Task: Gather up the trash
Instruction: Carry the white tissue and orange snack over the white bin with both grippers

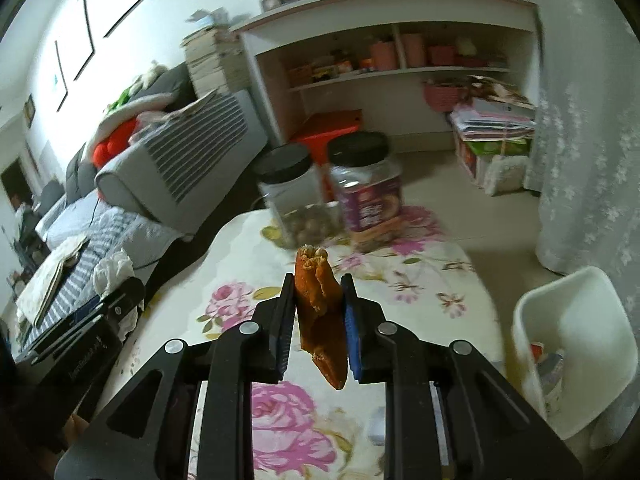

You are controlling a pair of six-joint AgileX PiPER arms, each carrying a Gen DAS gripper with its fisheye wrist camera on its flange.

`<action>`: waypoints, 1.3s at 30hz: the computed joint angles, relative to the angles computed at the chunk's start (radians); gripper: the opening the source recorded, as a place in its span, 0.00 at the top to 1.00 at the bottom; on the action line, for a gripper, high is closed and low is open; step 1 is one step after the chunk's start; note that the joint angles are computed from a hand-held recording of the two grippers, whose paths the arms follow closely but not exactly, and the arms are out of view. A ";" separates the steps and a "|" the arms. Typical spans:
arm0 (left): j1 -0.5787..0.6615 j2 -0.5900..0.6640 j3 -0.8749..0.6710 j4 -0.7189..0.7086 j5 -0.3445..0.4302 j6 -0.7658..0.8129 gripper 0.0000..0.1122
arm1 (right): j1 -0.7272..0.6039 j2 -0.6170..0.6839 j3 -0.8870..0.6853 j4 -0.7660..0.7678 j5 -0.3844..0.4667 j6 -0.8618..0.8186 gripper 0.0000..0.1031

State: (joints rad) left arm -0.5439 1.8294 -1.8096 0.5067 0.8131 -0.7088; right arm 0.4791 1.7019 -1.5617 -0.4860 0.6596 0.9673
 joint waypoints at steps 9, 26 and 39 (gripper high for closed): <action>-0.117 0.098 -0.181 0.006 0.084 0.015 0.71 | -0.103 -0.149 0.153 -0.002 -0.045 0.034 0.79; -0.275 0.286 -0.530 -0.013 0.222 0.084 0.71 | -0.303 -0.325 0.322 0.091 -0.093 -0.002 0.79; -0.321 0.415 -0.762 -0.048 0.316 0.166 0.71 | -0.458 -0.352 0.357 0.163 -0.075 -0.055 0.79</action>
State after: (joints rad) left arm -0.8645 2.2439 -2.5716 0.4588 1.1293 -0.5424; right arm 0.0214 1.3496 -1.2044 -0.3234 0.5841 0.9122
